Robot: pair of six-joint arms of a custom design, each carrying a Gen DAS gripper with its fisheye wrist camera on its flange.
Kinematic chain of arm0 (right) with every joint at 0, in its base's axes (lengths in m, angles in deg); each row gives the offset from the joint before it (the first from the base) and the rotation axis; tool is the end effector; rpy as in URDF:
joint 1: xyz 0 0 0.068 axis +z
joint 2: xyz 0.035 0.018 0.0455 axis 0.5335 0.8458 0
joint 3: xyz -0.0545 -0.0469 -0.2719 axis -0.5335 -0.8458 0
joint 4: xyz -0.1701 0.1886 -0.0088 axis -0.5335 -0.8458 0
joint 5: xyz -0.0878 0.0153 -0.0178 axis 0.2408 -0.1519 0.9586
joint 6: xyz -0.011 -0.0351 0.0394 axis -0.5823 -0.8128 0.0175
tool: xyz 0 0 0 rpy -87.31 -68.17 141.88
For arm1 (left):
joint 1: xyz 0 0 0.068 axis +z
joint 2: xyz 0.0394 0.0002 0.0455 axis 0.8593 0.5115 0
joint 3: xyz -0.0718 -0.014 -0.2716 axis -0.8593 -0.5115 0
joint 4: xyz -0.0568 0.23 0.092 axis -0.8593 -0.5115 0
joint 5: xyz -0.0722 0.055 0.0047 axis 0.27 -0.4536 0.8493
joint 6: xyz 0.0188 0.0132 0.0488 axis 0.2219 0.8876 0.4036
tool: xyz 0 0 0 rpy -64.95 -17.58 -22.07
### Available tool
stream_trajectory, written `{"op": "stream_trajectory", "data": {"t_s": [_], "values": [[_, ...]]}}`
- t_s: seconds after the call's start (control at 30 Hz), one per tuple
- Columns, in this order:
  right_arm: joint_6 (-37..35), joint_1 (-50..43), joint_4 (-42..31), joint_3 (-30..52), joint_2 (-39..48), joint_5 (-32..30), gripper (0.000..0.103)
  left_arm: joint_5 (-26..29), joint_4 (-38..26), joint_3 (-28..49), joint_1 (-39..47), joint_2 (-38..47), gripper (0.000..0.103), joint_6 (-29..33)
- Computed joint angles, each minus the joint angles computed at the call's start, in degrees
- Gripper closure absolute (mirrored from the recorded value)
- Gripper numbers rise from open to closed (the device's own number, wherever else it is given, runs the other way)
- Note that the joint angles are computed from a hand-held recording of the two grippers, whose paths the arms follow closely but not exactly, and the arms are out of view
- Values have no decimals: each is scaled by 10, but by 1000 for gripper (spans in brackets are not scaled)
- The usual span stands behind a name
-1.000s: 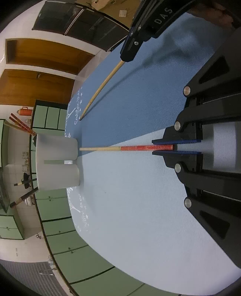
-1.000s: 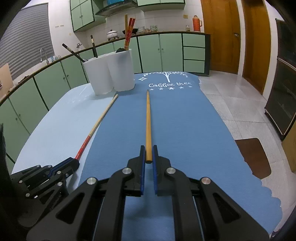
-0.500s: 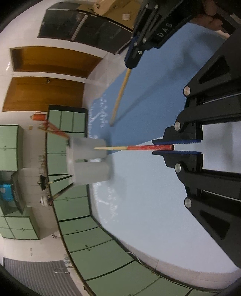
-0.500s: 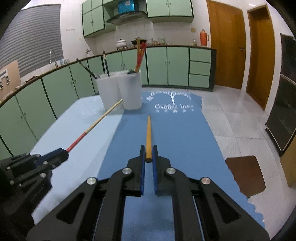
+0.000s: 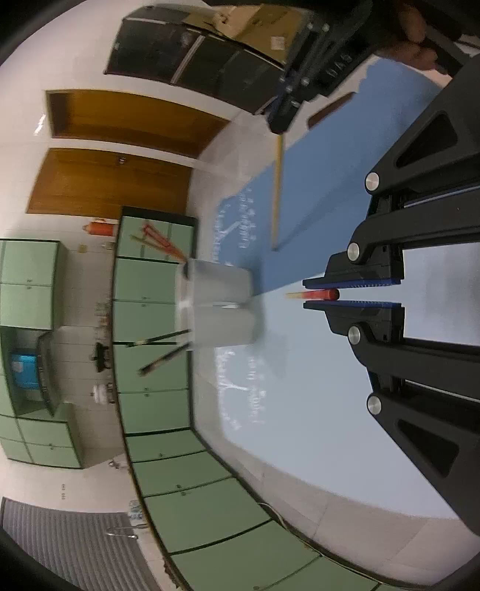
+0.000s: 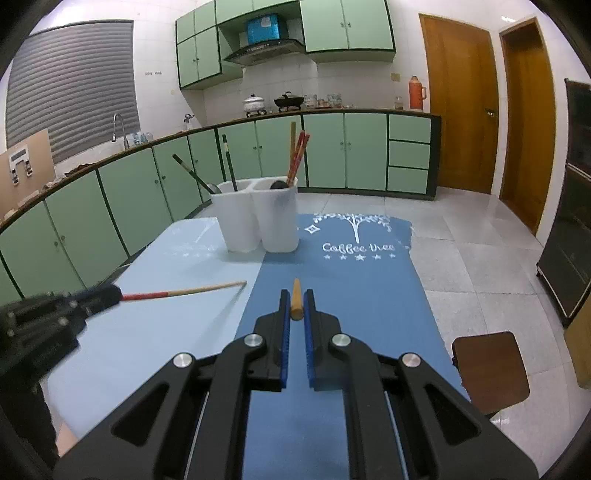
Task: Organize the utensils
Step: 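Lift both held chopsticks and carry them above the white holder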
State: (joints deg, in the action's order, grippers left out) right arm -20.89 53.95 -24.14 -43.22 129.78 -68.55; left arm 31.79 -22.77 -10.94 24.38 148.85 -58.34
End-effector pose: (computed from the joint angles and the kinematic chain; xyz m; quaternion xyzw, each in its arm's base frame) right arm 0.1489 0.0475 0.2825 0.0410 0.8730 0.0267 0.4852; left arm 0.1959 -0.1302 0.2889 0.1609 0.8682 -0.1157 0.4549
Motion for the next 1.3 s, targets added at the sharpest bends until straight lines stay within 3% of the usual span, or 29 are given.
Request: {"op": "stream_trajectory", "data": {"t_s": [0.3,0.5,0.7,1.0,1.3], "values": [[-40,-56,-25,101,56,-81,97,27,-11,82,36,-3,98,36],[-69,-106,-62,211,125,-170,97,60,-17,134,55,23,98,52],[-103,-139,-101,326,191,-222,97,67,-21,187,57,41,98,73],[-140,-166,-119,502,296,-238,97,82,-13,307,83,108,98,103],[-145,-170,-100,635,435,-220,97,97,-23,474,109,257,98,114]]}}
